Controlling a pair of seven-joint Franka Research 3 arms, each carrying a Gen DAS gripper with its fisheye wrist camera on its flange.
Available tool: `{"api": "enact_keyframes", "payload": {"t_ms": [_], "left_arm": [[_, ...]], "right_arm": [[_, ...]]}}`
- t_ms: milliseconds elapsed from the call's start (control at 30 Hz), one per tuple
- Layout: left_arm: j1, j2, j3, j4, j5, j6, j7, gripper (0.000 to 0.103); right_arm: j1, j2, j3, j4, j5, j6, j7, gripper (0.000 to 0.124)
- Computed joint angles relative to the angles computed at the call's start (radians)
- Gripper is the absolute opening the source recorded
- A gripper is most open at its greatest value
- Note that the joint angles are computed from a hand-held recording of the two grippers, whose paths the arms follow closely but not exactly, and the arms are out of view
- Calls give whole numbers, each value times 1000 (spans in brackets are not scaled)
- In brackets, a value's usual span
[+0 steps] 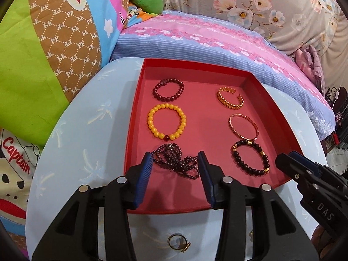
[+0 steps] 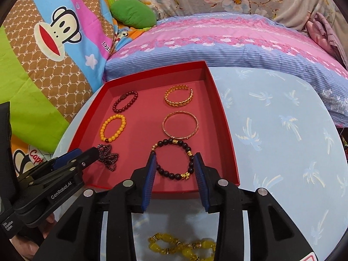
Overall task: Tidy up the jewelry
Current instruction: 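Open the right tool inside the red box while the left tool releases the garnet bracelet, then move the right tool to the large yellow bead bracelet while the left tool approaches the gold ring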
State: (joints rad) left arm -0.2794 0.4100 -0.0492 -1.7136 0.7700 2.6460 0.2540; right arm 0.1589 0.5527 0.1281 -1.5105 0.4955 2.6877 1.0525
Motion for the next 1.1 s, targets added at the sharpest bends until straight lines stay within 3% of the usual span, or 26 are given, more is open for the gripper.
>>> {"api": "enact_keyframes", "payload": {"t_ms": [333,767,1100], "left_arm": [[-6,-109,-11,-126,90,10,-112,41],[-3,-195,-66,-235,149,-4,-179,43],[-8,-228,-105,-308,126,-8,-193,44]], "right_arm": [[-25,-115,30,-164,90,56,-99,38],[-26,-235,12,-343,184,81,-186,38],[-23,-289,-19,-442,208,76,-203,38]]}}
